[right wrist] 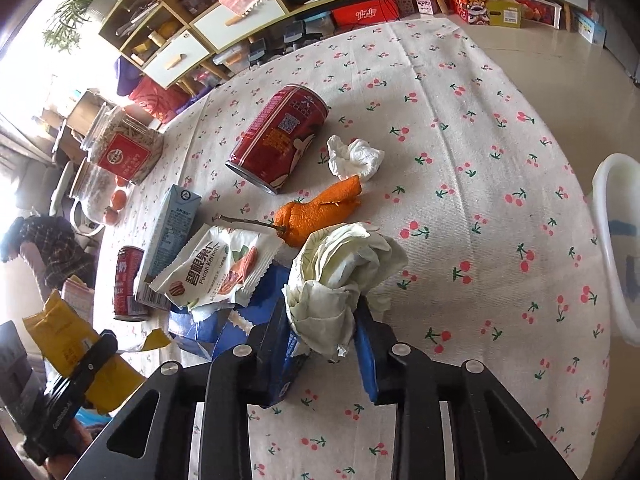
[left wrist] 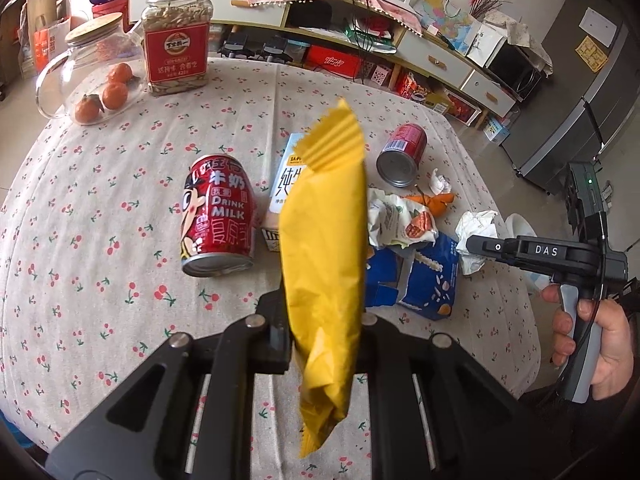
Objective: Collect trash
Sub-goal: 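Grasp the crumpled white cloth with the right gripper and lift it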
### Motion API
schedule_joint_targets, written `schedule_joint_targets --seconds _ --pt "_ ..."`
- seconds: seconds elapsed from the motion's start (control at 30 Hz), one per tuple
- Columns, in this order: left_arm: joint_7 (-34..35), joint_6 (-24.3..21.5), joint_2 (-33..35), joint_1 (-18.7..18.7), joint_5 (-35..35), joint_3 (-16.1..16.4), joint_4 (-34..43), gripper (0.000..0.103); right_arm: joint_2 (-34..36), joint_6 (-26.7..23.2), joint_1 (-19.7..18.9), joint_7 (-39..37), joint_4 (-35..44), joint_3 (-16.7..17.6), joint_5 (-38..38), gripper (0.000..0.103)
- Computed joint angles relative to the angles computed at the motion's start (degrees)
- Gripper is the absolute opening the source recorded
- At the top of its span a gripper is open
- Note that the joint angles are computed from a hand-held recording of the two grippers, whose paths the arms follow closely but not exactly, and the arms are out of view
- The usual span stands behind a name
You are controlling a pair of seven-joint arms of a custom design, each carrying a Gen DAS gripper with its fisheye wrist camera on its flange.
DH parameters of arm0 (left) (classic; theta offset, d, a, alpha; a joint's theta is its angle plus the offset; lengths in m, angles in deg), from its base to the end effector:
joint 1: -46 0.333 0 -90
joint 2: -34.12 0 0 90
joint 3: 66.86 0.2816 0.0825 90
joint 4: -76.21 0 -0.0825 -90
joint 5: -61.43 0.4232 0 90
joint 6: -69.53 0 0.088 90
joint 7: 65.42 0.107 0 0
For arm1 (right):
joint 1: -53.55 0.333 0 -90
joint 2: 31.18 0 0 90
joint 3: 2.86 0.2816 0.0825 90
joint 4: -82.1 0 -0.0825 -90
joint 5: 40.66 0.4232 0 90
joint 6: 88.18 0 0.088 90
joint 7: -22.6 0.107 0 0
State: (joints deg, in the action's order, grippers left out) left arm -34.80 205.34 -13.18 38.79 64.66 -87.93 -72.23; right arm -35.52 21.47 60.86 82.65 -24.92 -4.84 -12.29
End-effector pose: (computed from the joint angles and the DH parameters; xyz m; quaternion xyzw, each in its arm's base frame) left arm 0.3710 -0.2046 0.5246 -0.8271 0.4648 -0.2645 0.1729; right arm 0.5885 0.0884 0.5205 -0.8278 0.5052 0.0783 0.2309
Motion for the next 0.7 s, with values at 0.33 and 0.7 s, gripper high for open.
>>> schedule_joint_targets --seconds 0.33,0.7 --pt "2.14 2.58 5.24 -0.06 1.08 -0.44 4.11 0.015 -1.25 -0.91 -2.01 -2.32 1.03 -2.00 1.70 0.029" --pt "5.98 5.22 19.77 -0.46 4.93 -1.29 16.83 0.015 2.79 -1.30 -7.28 -2.22 7.14 -4.29 2.93 0.029"
